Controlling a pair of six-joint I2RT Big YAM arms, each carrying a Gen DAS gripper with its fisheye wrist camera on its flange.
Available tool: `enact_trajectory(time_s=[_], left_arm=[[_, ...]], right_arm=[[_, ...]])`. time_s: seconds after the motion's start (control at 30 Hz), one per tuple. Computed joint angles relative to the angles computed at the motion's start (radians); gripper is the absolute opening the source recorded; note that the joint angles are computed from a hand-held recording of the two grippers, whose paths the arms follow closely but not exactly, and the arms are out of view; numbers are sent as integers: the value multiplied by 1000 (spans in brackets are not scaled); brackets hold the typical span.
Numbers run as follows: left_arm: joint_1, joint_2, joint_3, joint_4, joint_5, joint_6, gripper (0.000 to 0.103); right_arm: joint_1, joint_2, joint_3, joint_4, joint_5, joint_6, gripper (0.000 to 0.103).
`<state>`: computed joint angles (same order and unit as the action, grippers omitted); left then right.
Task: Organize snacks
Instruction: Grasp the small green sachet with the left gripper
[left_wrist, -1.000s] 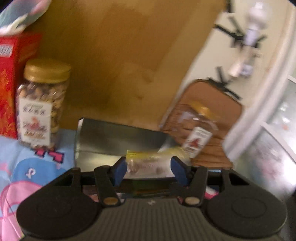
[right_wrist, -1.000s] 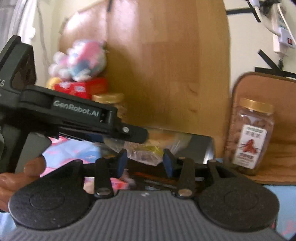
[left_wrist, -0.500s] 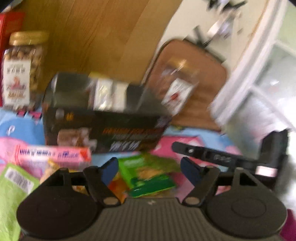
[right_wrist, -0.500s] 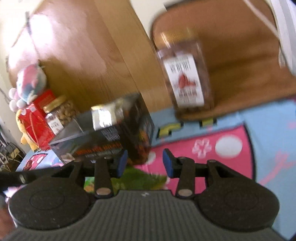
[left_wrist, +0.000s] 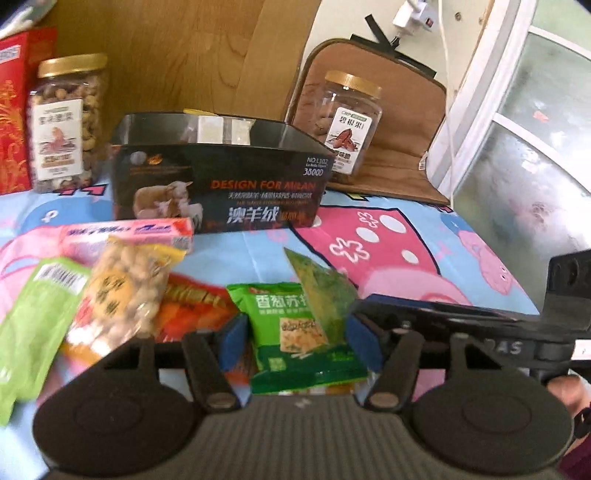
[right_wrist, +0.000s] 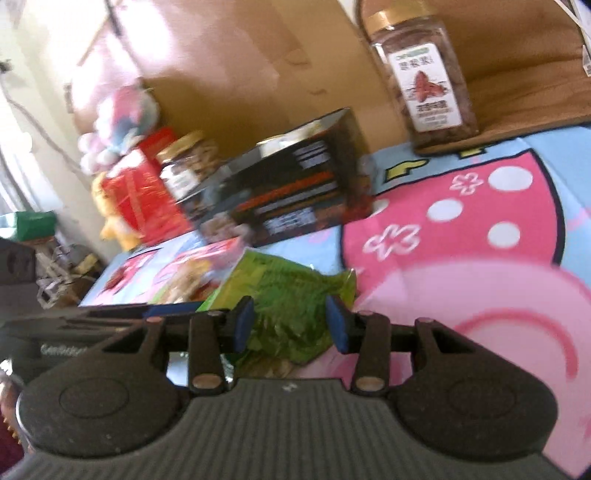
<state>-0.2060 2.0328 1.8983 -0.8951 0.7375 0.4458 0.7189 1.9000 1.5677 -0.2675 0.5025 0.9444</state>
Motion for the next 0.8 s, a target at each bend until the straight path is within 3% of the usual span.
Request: enact_trajectory(time_s=[0.07, 0.13, 0.23, 0.33, 0.43, 0.57, 0.63, 0.8], left_arm=[[15, -11, -1, -26, 34, 20, 64], [24, -29, -12, 2, 43, -2, 71], [28, 0, 62, -37, 76, -37, 71], [24, 97, 236, -211, 120, -45, 72], [1, 189, 382, -330, 96, -56, 72], [-25, 223, 424, -346, 74, -73, 70], [-36, 223, 423, -347, 75, -60, 51], [-64, 203, 388, -367, 82, -4, 35]], right_arm=[[15, -24, -49, 72, 8, 3, 47], [28, -42, -75, 95, 46, 7, 47], [57, -44, -50, 2, 137, -45, 47], [65, -24, -4, -90, 148, -80, 47], [64, 3, 35, -154, 148, -96, 47], [56, 41, 98, -252, 159, -118, 47], [54, 61, 130, -286, 169, -153, 47], [38, 64, 117, -224, 139, -169, 41]])
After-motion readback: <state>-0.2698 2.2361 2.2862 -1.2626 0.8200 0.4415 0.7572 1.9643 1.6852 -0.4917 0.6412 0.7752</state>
